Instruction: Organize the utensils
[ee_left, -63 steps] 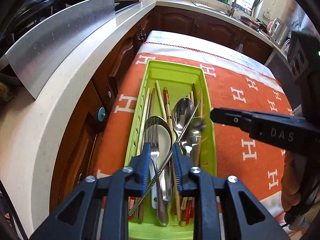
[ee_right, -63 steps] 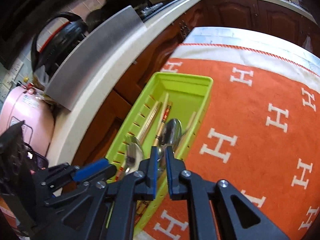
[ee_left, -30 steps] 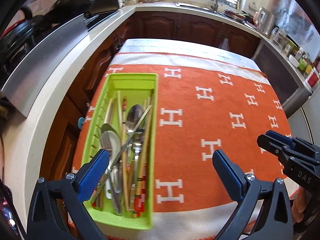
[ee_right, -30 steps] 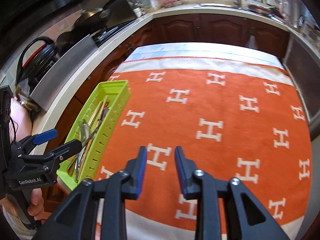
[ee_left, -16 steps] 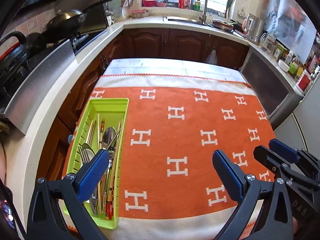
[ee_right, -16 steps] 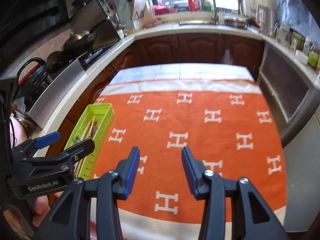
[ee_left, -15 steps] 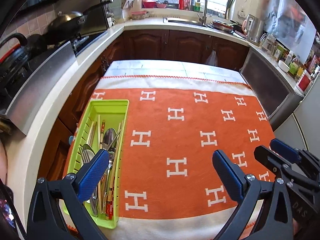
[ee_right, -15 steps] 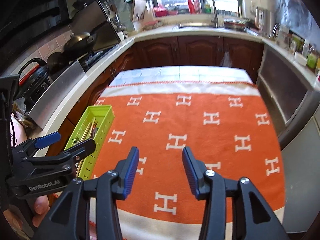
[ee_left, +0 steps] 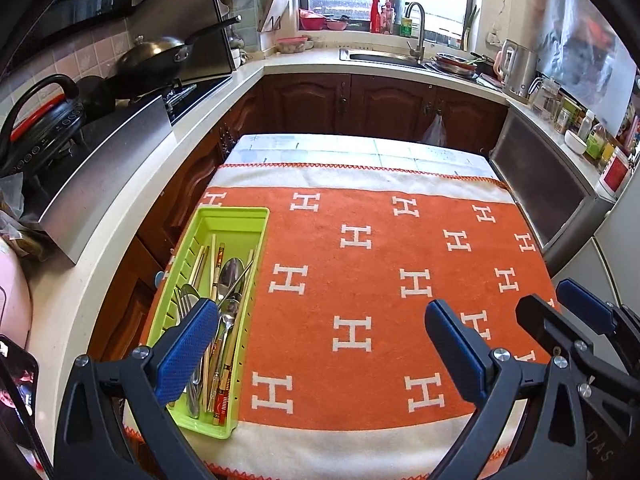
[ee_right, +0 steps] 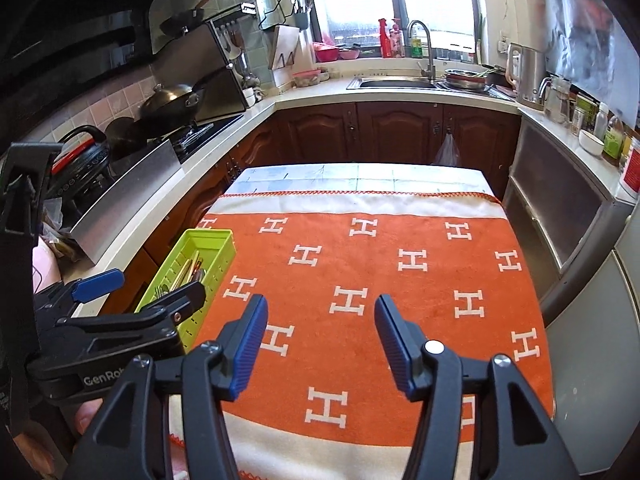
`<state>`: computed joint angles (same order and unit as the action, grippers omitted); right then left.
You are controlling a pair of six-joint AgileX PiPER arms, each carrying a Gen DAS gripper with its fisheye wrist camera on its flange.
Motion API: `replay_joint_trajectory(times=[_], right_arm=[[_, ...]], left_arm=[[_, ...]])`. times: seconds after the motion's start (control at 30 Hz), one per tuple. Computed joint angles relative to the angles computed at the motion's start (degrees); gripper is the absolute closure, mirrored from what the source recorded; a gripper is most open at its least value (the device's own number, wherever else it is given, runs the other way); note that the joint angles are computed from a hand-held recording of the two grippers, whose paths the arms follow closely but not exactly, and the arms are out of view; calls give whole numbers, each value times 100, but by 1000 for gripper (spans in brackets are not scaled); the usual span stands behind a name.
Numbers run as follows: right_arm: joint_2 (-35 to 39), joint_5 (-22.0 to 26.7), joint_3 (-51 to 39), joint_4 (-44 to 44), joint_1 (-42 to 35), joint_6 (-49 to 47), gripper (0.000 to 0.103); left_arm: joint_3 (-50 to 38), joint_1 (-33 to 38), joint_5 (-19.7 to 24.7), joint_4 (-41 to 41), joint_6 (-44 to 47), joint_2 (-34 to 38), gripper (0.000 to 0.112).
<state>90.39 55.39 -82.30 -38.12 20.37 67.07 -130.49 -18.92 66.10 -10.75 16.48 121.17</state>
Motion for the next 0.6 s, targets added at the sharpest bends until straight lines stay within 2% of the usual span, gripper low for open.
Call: replay_joint_trajectory(times=[0.6], right_arm=[[-80,-38,129,0,-3,78,47]], left_arm=[[107,-44,-40,70,-44,-70,10]])
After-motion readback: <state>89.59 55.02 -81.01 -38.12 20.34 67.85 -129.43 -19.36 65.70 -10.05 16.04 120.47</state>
